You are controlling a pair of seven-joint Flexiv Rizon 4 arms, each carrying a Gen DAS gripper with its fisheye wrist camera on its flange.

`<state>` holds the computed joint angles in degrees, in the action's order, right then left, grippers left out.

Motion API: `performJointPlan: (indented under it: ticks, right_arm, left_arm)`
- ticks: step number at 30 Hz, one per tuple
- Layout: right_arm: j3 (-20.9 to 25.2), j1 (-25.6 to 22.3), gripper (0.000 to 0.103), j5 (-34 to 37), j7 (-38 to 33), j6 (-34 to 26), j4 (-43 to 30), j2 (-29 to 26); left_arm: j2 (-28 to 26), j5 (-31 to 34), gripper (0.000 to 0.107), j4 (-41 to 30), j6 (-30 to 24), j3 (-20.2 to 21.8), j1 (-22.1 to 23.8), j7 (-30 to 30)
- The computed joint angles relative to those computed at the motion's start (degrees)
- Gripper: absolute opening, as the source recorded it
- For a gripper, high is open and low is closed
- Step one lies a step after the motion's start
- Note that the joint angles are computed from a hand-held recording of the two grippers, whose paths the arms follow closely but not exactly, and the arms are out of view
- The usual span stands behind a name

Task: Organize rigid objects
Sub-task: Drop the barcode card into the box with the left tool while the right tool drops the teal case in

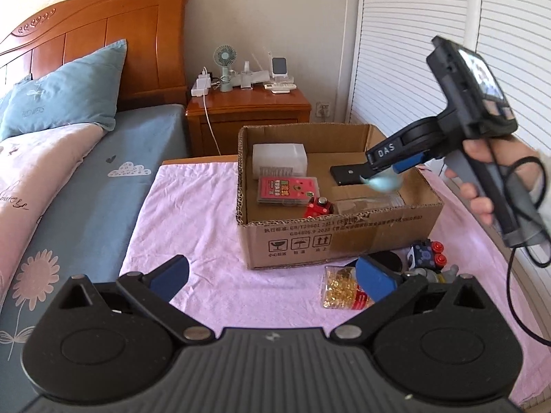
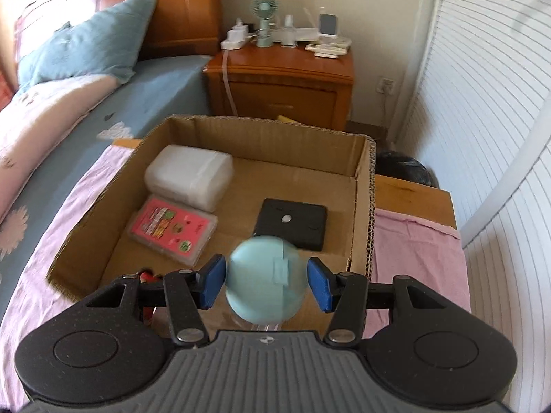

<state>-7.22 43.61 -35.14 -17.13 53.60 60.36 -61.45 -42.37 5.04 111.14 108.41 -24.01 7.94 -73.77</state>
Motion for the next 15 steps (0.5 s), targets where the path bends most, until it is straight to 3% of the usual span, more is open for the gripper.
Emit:
performJointPlan:
  ticks: [2, 4, 9, 15]
  right_arm:
    - [-0.4, 0.1, 0.068, 0.1, 0.8, -1.3, -1.2, -0.6]
    - [-1.2, 0.6, 0.091, -0.4, 1.9, -2.1, -1.3, -0.5]
    - [-2.4, 1.9, 0.1, -3.3, 4.2, -0.6, 2.7, 2.2]
    - [-2.3, 3.3, 0.103, -6.1, 8.0, 0.1, 8.9, 6.3]
  left_arm:
    - [-0.2, 0.0, 0.102, -0.1, -0.2, -0.3, 0.3, 0.0]
    - [-0.1, -0.1, 0.102, 0.0, -0.2, -0.1, 0.2, -0.1]
    - [-0.1, -0.3, 0.102, 0.0, -0.8, -0.4, 0.6, -0.2]
    - [0.9, -0.5, 0.102, 1.0, -0.7, -0.2, 0.3, -0.3]
